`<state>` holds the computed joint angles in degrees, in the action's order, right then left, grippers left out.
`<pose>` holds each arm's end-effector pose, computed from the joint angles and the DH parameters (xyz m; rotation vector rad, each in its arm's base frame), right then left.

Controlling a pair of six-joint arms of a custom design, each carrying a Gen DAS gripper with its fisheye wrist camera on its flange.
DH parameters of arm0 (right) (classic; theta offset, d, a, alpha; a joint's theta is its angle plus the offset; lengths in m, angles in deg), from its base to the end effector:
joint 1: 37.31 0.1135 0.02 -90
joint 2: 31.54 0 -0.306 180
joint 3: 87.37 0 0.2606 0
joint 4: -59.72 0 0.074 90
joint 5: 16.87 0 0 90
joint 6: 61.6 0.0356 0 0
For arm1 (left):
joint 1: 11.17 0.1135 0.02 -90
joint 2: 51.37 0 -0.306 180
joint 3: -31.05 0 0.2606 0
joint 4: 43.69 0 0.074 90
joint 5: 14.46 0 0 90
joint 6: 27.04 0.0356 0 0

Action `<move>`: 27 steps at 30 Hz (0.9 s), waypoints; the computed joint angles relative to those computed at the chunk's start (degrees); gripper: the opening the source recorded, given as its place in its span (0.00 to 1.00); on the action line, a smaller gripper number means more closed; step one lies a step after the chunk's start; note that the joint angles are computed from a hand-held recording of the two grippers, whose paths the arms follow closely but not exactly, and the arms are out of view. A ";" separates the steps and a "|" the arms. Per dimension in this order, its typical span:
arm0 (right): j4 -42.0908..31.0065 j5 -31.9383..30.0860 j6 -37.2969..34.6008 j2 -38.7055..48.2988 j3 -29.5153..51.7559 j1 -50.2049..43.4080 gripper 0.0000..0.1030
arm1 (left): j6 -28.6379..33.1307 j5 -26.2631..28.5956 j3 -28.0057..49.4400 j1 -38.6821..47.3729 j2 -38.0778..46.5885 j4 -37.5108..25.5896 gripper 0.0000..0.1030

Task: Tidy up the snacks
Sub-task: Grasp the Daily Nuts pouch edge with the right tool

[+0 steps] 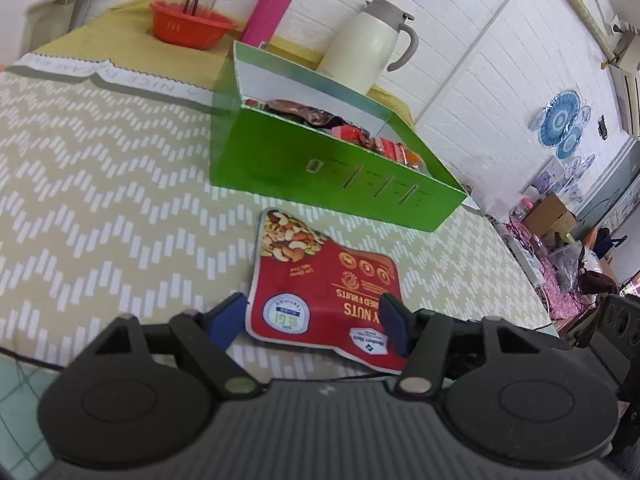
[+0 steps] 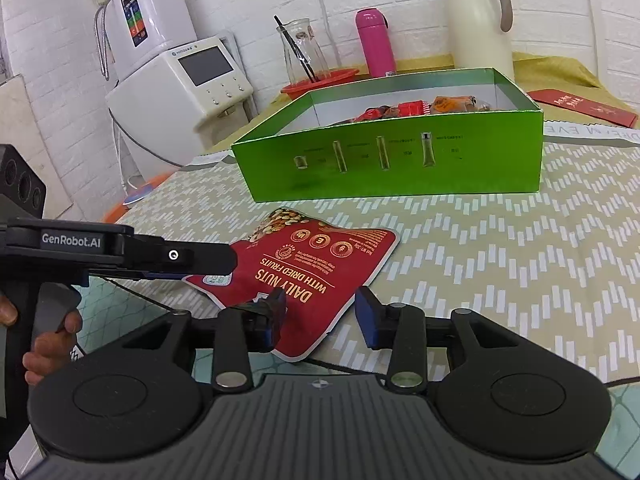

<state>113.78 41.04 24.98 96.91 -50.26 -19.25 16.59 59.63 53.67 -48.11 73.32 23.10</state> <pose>0.2671 0.1070 0.0295 -0.7137 2.0905 0.7619 0.1881 -0.1292 0.0478 -0.3398 2.1823 -0.5276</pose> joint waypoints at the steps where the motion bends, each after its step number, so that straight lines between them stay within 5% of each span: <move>1: 0.22 0.16 -0.67 -0.14 -0.34 0.11 0.77 | 0.31 0.10 -0.05 0.07 -0.72 -0.77 0.48; 3: 0.89 0.29 -1.83 -0.16 -0.99 0.49 0.94 | 0.35 0.59 -0.55 0.47 -1.31 -0.38 0.43; 5: 1.71 0.89 -2.45 0.05 -1.36 1.06 0.99 | 0.15 0.18 -1.16 0.22 -2.45 -0.15 0.41; 10: 1.65 0.69 -3.60 0.01 -1.59 1.86 1.00 | 1.73 -0.64 -1.27 -1.80 -7.57 -2.68 0.41; 17: 4.73 10.23 -6.57 -0.04 -2.97 7.51 1.00 | 2.76 -5.59 3.91 -5.79 -13.03 -18.35 0.37; 20: 7.46 15.71 -7.14 0.71 -3.28 9.36 0.81 | 3.09 -7.51 5.87 -6.86 -14.60 -24.58 0.29; 23: 11.69 16.88 -8.50 2.01 -4.17 9.67 0.48 | 3.05 -6.64 7.31 -5.99 -14.35 -27.14 0.26; 24: 12.23 17.93 -9.16 2.18 -4.29 10.17 0.25 | 3.17 -5.87 7.77 -5.46 -13.99 -27.44 0.24; 27: 11.04 17.75 -9.40 2.03 -3.83 10.15 0.20 | 3.51 -6.63 9.54 -5.52 -13.55 -29.75 0.23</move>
